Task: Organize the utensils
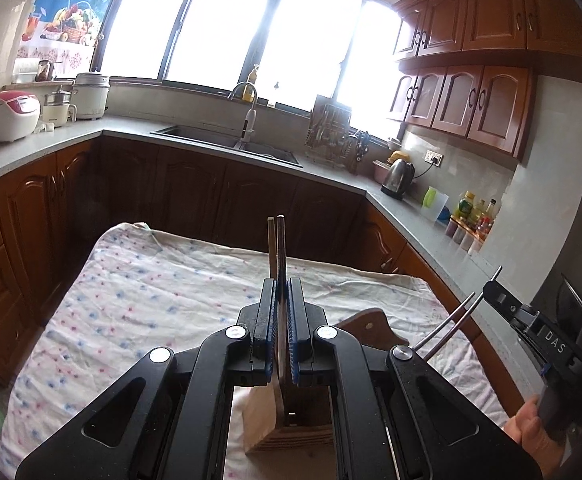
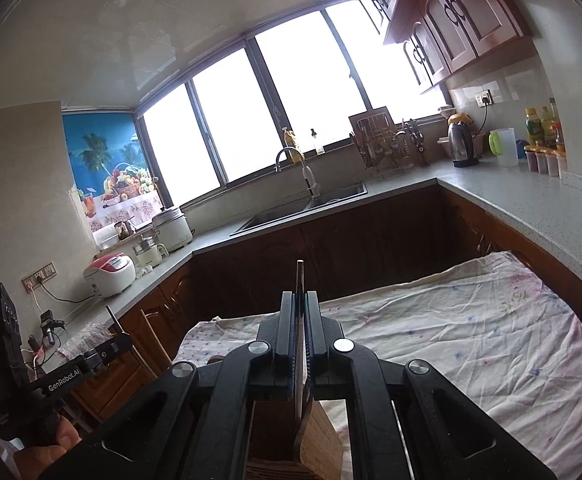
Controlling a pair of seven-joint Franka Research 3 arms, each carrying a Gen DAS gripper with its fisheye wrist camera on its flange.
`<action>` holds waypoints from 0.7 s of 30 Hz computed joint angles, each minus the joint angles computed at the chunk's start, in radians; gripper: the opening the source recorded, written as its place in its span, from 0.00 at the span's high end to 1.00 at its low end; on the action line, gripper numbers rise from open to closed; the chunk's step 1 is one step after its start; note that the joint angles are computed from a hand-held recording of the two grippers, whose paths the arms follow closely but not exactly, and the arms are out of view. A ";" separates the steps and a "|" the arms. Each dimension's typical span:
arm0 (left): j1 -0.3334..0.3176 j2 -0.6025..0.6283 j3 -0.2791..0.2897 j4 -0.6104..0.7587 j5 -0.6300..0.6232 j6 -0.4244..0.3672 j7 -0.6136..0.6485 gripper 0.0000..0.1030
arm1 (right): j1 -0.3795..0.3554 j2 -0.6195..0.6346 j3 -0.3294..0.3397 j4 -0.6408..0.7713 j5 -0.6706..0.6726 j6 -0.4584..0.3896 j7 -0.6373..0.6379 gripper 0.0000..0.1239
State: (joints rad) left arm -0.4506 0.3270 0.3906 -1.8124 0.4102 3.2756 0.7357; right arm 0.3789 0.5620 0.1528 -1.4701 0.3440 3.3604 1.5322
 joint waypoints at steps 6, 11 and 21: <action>0.049 0.012 -0.062 -0.005 0.008 -0.017 0.007 0.96 | 0.002 0.015 -0.002 -0.004 0.008 -0.044 0.011 0.97; 0.092 0.013 -0.107 0.003 0.019 -0.029 0.010 0.95 | 0.005 0.019 -0.013 0.002 0.010 -0.071 0.016 0.96; 0.153 0.005 -0.172 0.015 0.069 -0.056 -0.022 0.93 | -0.014 0.024 0.009 0.009 0.006 -0.087 0.011 0.92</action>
State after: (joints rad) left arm -0.2980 0.3315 0.2190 -1.7977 0.4796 3.2198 0.7134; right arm 0.3651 0.5857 0.1616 -1.4609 0.3503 3.2732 1.5436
